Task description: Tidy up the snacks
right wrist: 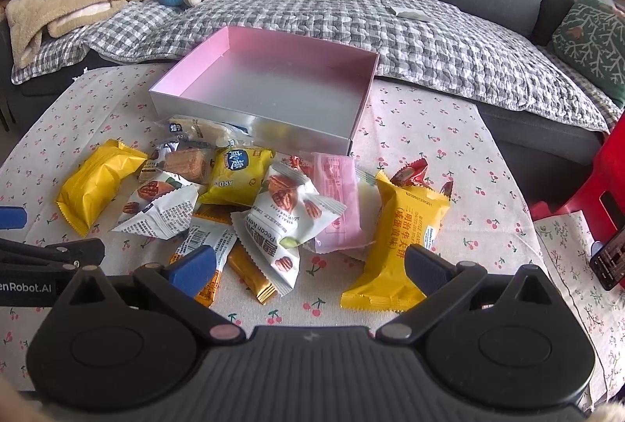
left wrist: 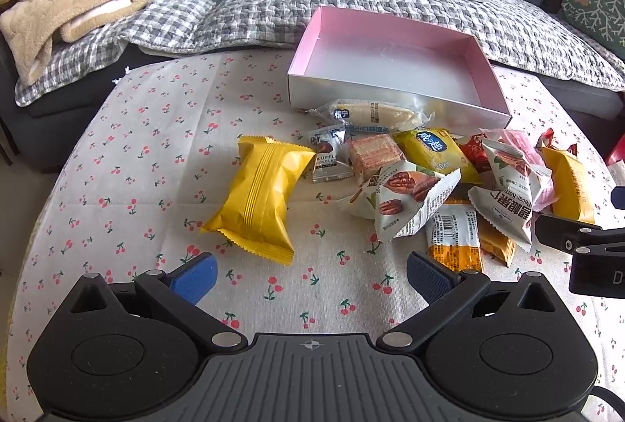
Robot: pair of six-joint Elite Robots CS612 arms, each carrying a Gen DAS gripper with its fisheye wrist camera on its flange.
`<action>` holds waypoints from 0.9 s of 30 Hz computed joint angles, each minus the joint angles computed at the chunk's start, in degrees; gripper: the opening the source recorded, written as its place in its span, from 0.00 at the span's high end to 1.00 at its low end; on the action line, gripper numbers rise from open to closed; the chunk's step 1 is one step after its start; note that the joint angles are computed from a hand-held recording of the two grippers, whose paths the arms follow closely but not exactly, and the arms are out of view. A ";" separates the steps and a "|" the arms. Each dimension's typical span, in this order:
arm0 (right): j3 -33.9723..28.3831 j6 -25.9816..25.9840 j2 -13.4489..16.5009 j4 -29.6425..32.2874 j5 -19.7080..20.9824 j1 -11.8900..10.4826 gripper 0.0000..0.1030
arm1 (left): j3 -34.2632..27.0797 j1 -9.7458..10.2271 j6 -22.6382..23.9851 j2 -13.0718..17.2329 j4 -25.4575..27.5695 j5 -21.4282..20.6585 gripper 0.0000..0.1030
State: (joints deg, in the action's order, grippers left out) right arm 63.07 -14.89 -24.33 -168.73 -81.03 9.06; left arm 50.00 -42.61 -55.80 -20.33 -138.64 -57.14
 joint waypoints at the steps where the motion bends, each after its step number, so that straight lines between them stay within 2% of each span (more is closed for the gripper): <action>1: 0.01 -0.02 -0.01 0.00 0.01 0.00 0.00 | 0.03 0.01 0.02 -0.02 -0.04 -0.06 0.00; 27: 0.55 -0.08 -0.22 -1.04 -0.42 -0.02 0.00 | 0.25 0.04 0.30 -0.05 -0.24 0.07 0.00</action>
